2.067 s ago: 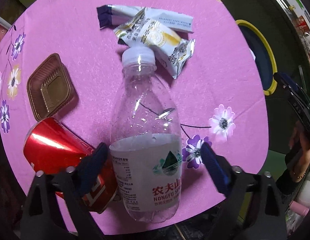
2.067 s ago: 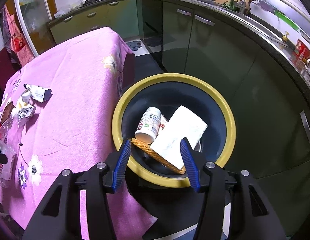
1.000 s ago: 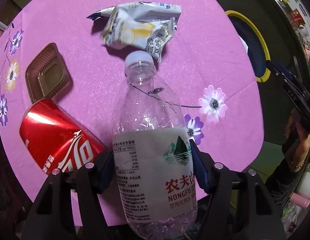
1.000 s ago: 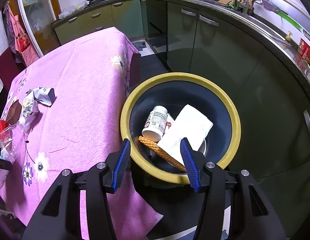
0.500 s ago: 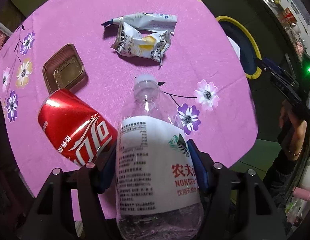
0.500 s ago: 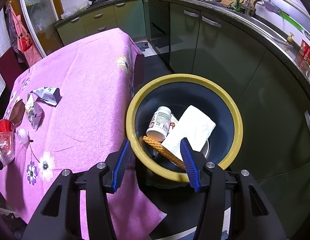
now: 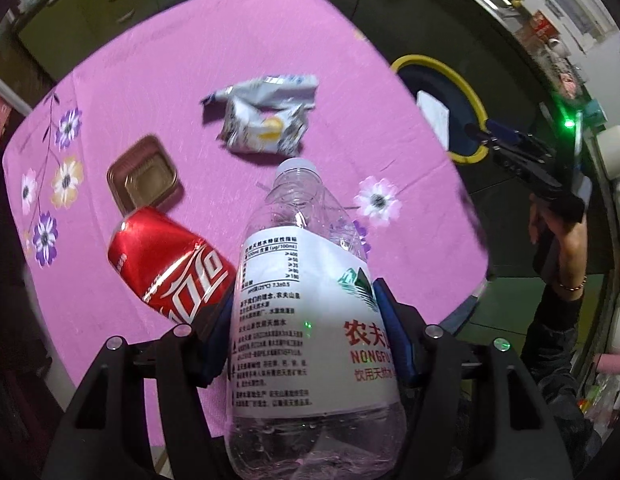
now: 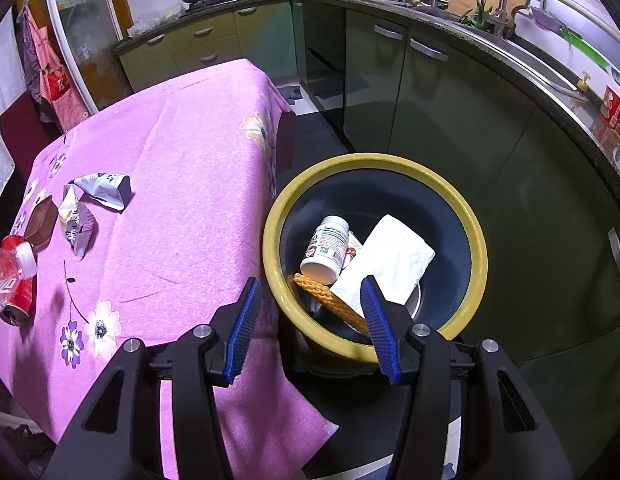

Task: Collect trash
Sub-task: 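Carry the water bottle over the bin and open the left tool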

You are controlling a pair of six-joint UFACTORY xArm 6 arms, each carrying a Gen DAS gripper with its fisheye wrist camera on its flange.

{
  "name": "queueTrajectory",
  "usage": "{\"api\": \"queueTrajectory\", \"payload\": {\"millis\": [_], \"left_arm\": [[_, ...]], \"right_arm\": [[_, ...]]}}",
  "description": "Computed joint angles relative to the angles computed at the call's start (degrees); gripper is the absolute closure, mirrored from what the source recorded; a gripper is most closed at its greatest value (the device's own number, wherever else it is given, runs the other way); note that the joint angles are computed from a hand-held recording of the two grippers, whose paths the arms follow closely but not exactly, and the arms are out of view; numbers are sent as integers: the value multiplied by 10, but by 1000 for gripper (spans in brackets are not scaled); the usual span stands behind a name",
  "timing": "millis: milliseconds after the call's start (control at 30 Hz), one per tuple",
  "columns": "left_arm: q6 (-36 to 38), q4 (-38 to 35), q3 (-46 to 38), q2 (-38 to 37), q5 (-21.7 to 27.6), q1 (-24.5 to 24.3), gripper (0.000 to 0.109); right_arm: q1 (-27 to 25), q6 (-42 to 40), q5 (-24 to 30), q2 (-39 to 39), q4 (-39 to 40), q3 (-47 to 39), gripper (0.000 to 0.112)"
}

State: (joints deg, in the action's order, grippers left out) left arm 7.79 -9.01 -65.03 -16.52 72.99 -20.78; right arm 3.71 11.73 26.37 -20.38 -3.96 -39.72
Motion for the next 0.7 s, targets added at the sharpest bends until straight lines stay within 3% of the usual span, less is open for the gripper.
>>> {"api": "queueTrajectory", "payload": {"millis": [233, 400, 700], "left_arm": [[27, -20, -55, 26, -23, -48, 47], [46, -47, -129, 93, -41, -93, 47], [60, -92, -363, 354, -49, -170, 47]], "right_arm": [[-14, 20, 4, -47, -21, 19, 60], [-49, 27, 17, -108, -33, 45, 60], [-124, -13, 32, -178, 7, 92, 60]]}}
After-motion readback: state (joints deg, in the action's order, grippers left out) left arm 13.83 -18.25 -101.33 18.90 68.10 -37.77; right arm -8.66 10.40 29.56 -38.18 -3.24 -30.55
